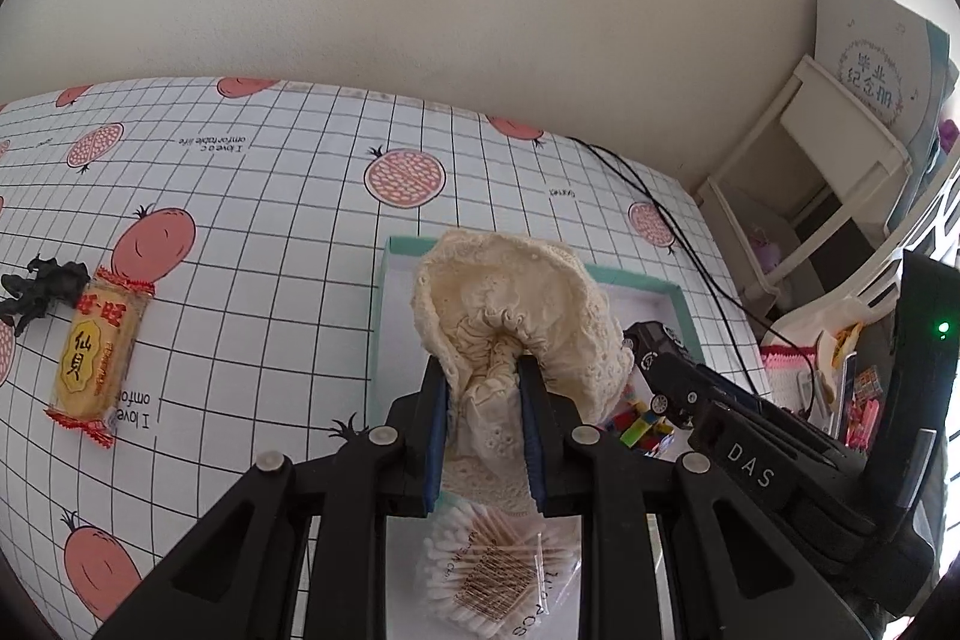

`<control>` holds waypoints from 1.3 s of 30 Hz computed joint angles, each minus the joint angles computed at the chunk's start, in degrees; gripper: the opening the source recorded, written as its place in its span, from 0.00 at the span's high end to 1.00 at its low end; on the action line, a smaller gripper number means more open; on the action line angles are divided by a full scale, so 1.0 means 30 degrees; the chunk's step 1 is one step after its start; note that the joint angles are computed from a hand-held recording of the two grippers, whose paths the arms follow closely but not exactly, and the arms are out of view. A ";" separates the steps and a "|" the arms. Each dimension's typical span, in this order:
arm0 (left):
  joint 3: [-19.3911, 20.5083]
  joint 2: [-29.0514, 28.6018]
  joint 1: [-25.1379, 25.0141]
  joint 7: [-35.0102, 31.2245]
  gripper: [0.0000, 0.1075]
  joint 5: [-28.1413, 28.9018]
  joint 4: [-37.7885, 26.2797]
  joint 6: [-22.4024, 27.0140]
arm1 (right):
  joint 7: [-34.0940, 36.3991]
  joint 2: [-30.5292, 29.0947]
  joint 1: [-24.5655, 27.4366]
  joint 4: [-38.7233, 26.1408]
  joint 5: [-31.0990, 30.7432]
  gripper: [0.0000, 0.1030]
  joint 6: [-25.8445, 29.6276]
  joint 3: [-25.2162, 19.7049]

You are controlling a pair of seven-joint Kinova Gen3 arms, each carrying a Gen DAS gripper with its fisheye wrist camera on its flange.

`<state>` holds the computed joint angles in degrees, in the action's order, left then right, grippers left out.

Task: Organize objects
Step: 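Lower the lace cloth into the tray with left tool while right tool lowers the car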

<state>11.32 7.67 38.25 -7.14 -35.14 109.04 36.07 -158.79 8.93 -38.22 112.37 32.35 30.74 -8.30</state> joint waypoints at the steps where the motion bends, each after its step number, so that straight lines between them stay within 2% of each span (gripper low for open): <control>1: 0.0017 0.0139 -0.0052 -0.0126 0.78 0.0107 -0.0031 -0.0037 | 0.0066 0.0077 -0.0035 -0.0069 -0.0002 0.69 0.0094 -0.0040; 9: -0.0246 0.1045 0.0083 -0.1383 0.78 0.1063 -0.0345 0.0240 | 0.0045 0.0461 -0.0486 -0.0253 0.0261 0.69 0.0325 0.0056; 13: -0.0370 0.1284 0.0154 -0.2096 0.77 0.1780 -0.0527 0.0387 | 0.0694 0.0448 -0.0332 -0.0391 -0.0230 0.69 0.0293 -0.0042; 21: -0.0399 0.0934 -0.0017 -0.3175 0.62 0.2740 -0.0925 0.0856 | 0.1496 0.0397 -0.0484 -0.1041 -0.0678 0.68 0.1130 -0.0166; 28: -0.0225 0.0143 -0.0548 -0.3745 0.54 0.3248 -0.1001 0.0993 | 0.1589 -0.0014 -0.0495 -0.1386 -0.0625 0.68 0.1710 -0.0337; 33: -0.0011 -0.0492 -0.0583 -0.2835 0.54 0.2365 -0.1133 0.1577 | 0.1539 -0.0238 -0.0436 -0.1509 -0.0504 0.68 0.1933 -0.0545; 39: 0.0411 -0.0669 -0.0472 -0.0987 0.53 0.0512 -0.1439 0.3577 | 0.1988 0.0000 -0.0360 -0.1715 -0.0782 0.68 0.2086 -0.0748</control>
<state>12.56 5.66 36.83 -10.10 -33.60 104.72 46.80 -152.83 8.93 -39.30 107.22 30.00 37.00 -10.54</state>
